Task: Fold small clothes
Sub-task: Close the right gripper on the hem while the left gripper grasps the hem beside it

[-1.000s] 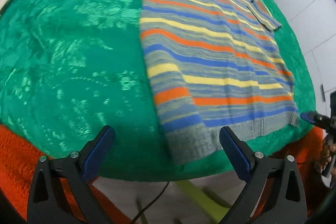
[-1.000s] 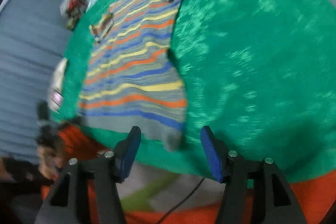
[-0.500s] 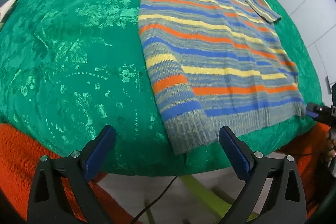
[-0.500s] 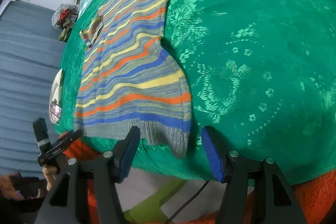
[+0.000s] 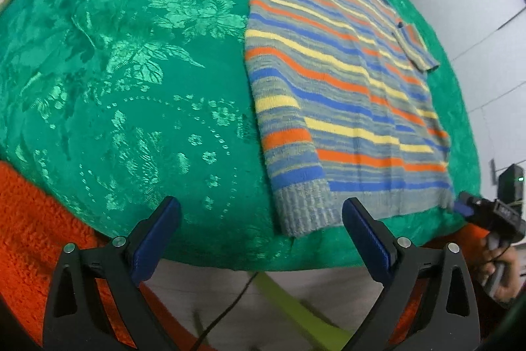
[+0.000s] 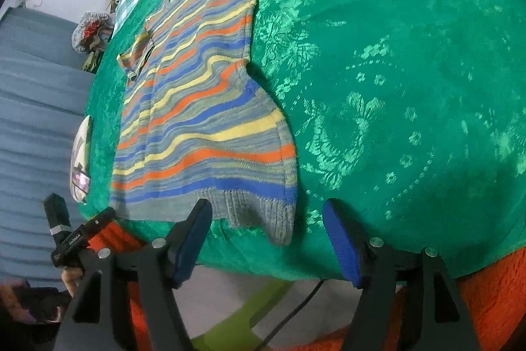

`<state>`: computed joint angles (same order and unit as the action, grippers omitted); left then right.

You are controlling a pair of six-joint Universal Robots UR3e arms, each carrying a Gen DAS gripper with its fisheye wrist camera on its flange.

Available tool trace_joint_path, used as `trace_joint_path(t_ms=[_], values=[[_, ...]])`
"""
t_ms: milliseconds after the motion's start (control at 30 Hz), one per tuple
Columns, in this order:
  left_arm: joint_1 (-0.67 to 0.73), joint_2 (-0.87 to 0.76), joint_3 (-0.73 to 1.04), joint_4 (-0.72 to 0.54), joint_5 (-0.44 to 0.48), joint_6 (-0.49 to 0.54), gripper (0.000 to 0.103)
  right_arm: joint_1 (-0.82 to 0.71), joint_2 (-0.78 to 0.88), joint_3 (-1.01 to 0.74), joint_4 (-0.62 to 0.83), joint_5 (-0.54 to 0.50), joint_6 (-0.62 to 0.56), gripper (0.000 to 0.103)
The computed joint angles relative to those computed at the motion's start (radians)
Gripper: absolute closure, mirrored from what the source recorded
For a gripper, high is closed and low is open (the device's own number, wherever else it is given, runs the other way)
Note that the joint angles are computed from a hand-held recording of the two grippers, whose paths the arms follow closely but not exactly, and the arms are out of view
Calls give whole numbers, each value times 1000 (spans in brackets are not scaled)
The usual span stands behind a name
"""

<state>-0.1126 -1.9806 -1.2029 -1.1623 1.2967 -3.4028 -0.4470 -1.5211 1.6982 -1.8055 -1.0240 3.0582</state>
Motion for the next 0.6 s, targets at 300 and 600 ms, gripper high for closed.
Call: trace_joint_path(t_ms=[300,600], values=[[-36,-47,66,-17,-25,28,40,-50,-24,59,29,123,-36,34],[-48,-71,171,-129,-30,120,99,-14,11,41,-5,156,-48,96]])
